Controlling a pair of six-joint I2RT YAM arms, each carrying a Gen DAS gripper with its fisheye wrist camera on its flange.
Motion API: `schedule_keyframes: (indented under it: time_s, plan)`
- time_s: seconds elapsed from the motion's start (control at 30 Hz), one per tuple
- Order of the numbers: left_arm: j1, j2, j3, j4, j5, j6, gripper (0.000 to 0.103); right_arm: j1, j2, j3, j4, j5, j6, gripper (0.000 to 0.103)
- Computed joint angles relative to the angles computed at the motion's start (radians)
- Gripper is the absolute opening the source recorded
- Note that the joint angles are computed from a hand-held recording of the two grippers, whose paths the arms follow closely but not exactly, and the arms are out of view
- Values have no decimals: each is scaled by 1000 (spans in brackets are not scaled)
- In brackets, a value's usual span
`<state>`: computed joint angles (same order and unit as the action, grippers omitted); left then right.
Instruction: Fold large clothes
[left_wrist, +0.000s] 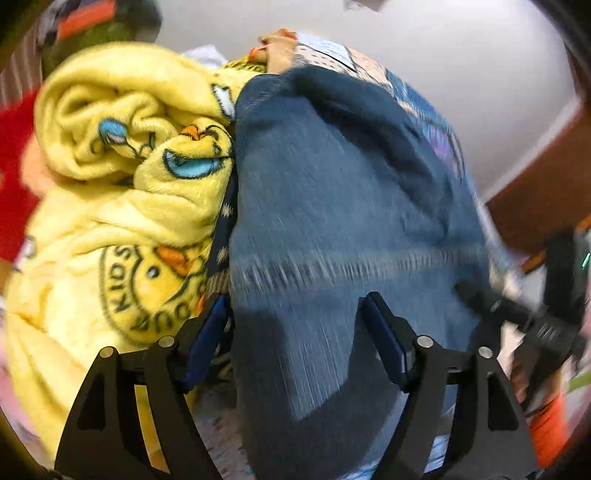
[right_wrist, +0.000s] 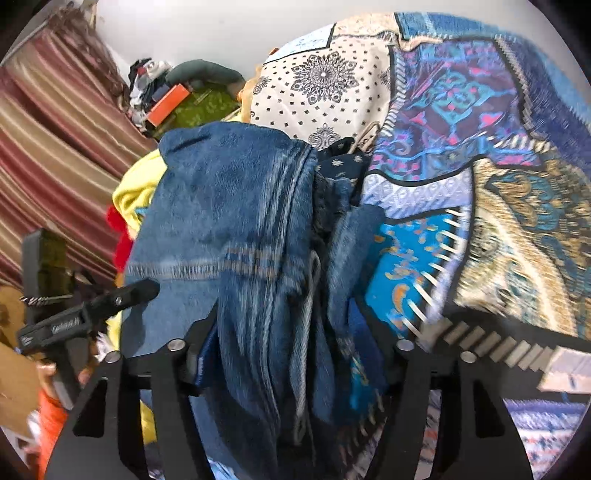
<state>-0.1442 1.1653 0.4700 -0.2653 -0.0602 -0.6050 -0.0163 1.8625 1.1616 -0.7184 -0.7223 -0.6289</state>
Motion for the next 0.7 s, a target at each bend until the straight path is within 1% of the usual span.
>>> schedule_keyframes:
  time_s: [0.03,0.07,0.1,0.17,0.23,0.3,0.33,0.37,0.4,0.43,0.5,0.53,0.57,0.6,0.63,0.67,0.7]
  plan:
    - [-37,-21,-7,-24,-35,-10,84,-11,-20,-20,-2,17,-26,64]
    - [-90,-45,-14,-59,-76,-35,85,-10,-24,-33,15,31,-35,65]
    - [-130,-58,-25,-74,-108,-61,85,-23,-52,-60,13,46,-70,65]
    - [-247,-114,-49,-137,-203,-167,86,-41,-82,-89,8,61,-112,66]
    - [-316,-151,-53,-201,-228,-231,86,-69,-119,-118,-14,73,-157,66]
    - [-428,-180,-23,-328,-299,-332,86,-100,-155,-138,-52,76,-203,66]
    - [-457,-186,-12,-362,-323,-354,86,-114,-176,-144,-78,83,-229,66]
    - [-525,-210,20,-450,-373,-413,86,-127,-197,-147,-106,83,-255,66]
    - [-542,-210,41,-476,-394,-426,86,-147,-226,-145,-149,75,-295,66]
    - [-596,-231,72,-543,-435,-472,86,-157,-249,-142,-174,65,-315,66]
    - [-732,-248,168,-705,-535,-602,86,-195,-312,-129,-237,31,-361,66]
    - [-789,-240,208,-766,-571,-661,86,-228,-350,-109,-295,-2,-397,66]
    - [-869,-218,271,-854,-624,-749,86,-257,-373,-88,-348,-33,-429,66]
    - [-942,-184,341,-940,-675,-833,86,-293,-393,-57,-421,-71,-474,66]
    - [-990,-160,386,-1000,-709,-890,86,-323,-405,-29,-485,-102,-516,66]
    - [-1073,-114,462,-1105,-761,-996,86,-369,-419,10,-577,-145,-583,66]
    - [-1109,-84,514,-1159,-797,-1042,86,-416,-428,48,-669,-185,-656,66]
